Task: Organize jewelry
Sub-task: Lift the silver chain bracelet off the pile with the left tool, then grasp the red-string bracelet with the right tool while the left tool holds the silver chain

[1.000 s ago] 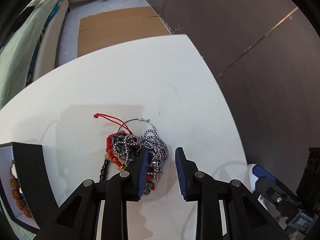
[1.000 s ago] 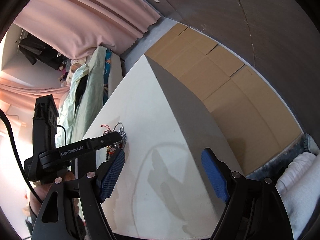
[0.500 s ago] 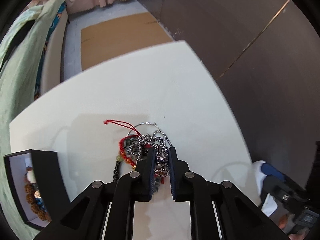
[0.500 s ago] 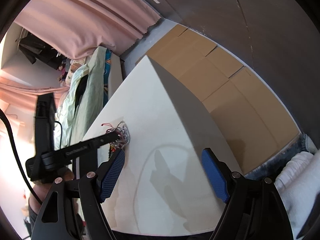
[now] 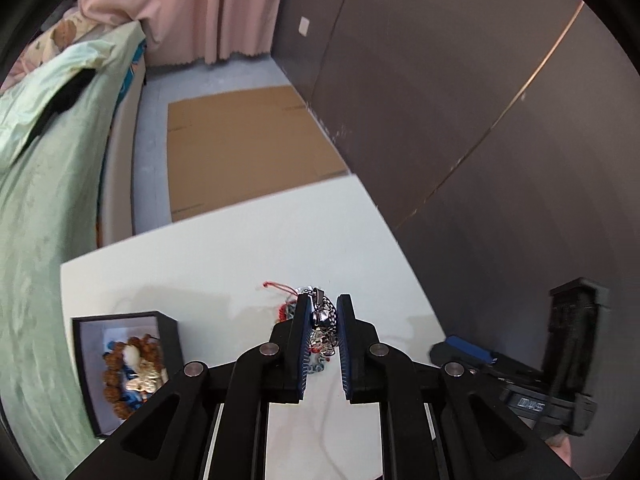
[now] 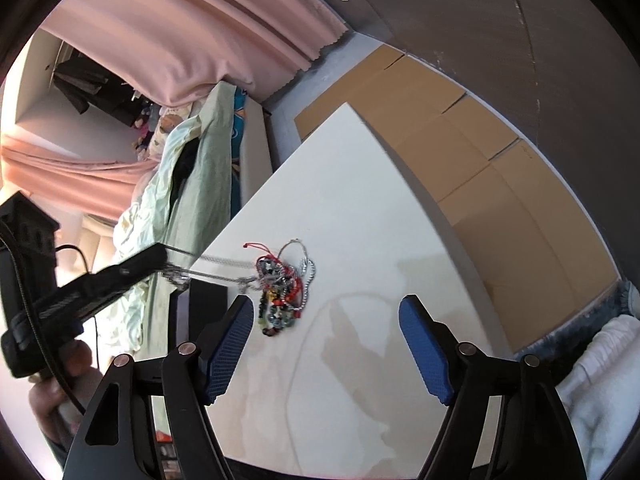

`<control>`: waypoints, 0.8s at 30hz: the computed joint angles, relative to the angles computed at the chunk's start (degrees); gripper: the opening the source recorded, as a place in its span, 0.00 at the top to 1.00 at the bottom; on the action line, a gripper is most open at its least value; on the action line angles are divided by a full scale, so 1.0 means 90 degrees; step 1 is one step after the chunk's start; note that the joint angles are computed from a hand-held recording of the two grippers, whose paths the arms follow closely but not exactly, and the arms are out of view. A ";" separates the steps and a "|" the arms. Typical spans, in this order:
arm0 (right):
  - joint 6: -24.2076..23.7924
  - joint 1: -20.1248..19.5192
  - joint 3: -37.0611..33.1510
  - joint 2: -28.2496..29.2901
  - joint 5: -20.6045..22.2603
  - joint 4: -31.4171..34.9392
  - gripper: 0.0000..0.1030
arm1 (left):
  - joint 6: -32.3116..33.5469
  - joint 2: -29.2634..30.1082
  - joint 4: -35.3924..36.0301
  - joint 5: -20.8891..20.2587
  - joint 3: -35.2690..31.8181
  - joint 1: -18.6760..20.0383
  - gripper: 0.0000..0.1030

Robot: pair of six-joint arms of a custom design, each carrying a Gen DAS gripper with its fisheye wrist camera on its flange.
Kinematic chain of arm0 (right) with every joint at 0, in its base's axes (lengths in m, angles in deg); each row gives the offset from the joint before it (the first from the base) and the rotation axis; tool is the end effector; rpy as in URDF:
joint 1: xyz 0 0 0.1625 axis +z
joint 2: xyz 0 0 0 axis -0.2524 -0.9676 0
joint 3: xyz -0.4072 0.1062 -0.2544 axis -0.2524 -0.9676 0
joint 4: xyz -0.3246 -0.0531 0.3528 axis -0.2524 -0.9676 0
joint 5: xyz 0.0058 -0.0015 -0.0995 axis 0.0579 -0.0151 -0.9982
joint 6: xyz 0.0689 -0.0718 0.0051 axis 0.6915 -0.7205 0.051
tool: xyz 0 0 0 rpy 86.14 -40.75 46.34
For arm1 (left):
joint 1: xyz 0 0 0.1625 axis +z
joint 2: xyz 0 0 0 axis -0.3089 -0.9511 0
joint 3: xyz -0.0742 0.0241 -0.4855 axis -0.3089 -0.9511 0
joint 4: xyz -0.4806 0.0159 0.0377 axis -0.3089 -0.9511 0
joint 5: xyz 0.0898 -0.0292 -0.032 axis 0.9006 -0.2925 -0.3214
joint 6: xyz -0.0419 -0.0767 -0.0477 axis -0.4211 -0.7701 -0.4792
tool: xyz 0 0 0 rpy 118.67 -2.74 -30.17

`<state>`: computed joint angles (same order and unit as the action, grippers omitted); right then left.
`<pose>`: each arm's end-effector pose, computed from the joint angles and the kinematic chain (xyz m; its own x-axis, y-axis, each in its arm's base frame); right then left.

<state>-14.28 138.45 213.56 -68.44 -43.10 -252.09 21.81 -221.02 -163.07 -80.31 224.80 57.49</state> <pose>0.3536 -0.3241 -0.0726 -0.9894 -0.1219 0.0793 -0.1401 0.9454 -0.2943 -0.0157 -0.2688 0.4051 -0.8718 -0.0005 -0.4898 0.2349 0.8771 -0.4190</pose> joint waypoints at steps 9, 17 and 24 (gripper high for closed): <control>-0.0005 0.0193 -0.0402 0.0183 0.0099 0.0426 0.39 | -0.1265 -0.0641 0.1531 0.0401 -0.0626 -0.1391 0.87; 0.0011 0.0311 -0.0752 0.0385 0.0100 0.0894 0.45 | -0.3313 -0.0956 0.3803 0.0728 -0.1411 -0.3138 0.87; 0.0055 0.0386 -0.1181 0.0640 -0.0016 0.1586 0.55 | -0.5383 -0.0958 0.6088 0.0654 -0.2175 -0.4662 0.87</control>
<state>-13.79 141.92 202.93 -62.68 -43.24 -237.82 -26.64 -229.64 -108.28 -74.43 205.22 15.53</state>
